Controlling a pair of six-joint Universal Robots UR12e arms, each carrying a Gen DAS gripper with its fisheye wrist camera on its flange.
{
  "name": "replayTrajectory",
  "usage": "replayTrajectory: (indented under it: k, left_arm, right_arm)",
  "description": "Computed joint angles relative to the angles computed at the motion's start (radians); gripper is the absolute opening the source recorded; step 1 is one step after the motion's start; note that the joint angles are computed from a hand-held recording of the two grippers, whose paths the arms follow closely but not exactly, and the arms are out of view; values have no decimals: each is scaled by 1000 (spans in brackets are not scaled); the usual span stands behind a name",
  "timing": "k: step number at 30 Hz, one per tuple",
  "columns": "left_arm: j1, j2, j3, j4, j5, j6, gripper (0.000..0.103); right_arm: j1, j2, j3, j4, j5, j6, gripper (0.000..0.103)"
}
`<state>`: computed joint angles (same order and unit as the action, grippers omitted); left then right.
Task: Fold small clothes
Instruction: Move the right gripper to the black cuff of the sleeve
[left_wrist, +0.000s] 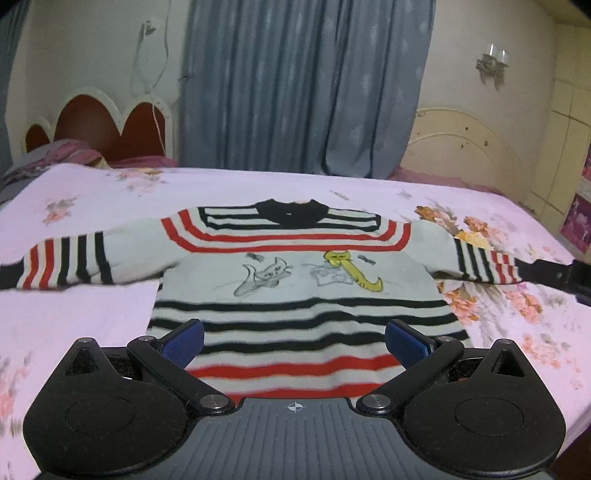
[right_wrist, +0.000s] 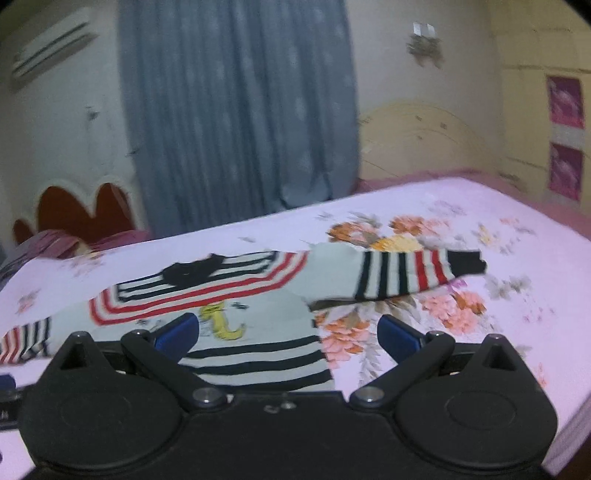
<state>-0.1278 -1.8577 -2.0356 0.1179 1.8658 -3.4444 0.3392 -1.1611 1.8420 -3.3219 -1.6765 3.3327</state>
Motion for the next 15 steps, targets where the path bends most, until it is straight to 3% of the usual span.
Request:
replayTrajectory:
  k: [5, 7, 11, 15]
  left_arm:
    - [-10, -71, 47, 102, 62, 26, 103]
    - [-11, -92, 69, 108, 72, 12, 103]
    - [-12, -123, 125, 53, 65, 20, 103]
    - [-14, -161, 197, -36, 58, 7, 103]
  right_arm:
    - [-6, 27, -34, 19, -52, 14, 102]
    - [-8, 38, -51, 35, -83, 15, 102]
    - [-19, 68, -94, 68, -165, 20, 102]
    - [-49, 106, -143, 90, -164, -6, 102]
